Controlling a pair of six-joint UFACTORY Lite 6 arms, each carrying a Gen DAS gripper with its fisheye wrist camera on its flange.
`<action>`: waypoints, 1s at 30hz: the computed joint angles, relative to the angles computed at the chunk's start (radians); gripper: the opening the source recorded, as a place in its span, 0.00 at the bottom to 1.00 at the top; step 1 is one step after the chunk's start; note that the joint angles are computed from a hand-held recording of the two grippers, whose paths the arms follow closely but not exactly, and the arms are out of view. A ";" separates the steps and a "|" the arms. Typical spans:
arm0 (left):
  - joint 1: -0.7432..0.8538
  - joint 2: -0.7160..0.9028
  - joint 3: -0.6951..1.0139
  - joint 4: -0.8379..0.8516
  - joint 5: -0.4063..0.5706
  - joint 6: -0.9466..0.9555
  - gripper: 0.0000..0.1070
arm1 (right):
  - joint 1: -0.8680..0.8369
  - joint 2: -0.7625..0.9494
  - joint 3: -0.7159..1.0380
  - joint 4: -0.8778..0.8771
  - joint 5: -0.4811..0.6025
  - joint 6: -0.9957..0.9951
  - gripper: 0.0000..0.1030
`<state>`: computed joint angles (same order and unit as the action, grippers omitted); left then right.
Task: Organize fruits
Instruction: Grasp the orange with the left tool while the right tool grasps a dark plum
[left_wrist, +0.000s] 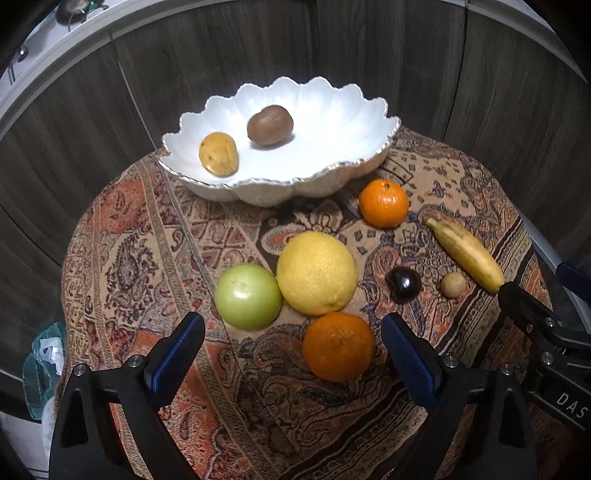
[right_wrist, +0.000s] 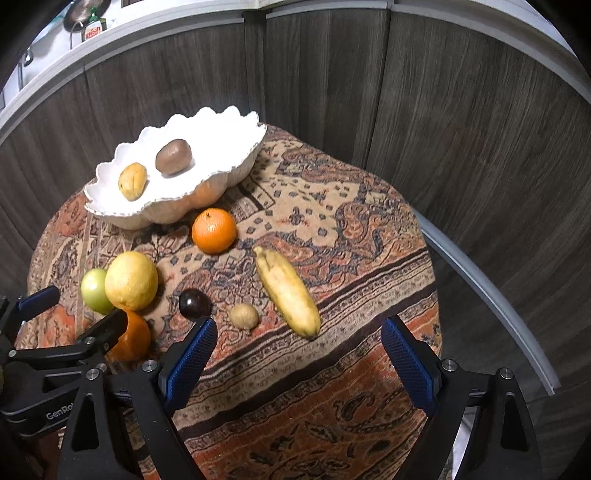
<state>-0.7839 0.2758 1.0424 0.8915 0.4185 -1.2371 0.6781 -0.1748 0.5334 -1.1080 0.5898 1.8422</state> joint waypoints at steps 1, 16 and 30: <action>-0.005 0.008 0.001 0.006 -0.002 -0.008 0.91 | -0.002 -0.002 -0.004 -0.002 -0.004 0.004 0.89; -0.011 0.107 0.027 -0.049 -0.056 0.044 0.65 | -0.031 0.018 -0.038 -0.047 -0.056 0.066 0.86; -0.010 0.074 0.003 -0.135 -0.087 0.135 0.42 | -0.010 0.007 -0.029 -0.030 -0.033 0.050 0.84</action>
<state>-0.7944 0.3495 1.0457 0.7570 0.3312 -1.1017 0.6680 -0.1683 0.5047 -1.1383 0.5565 1.8922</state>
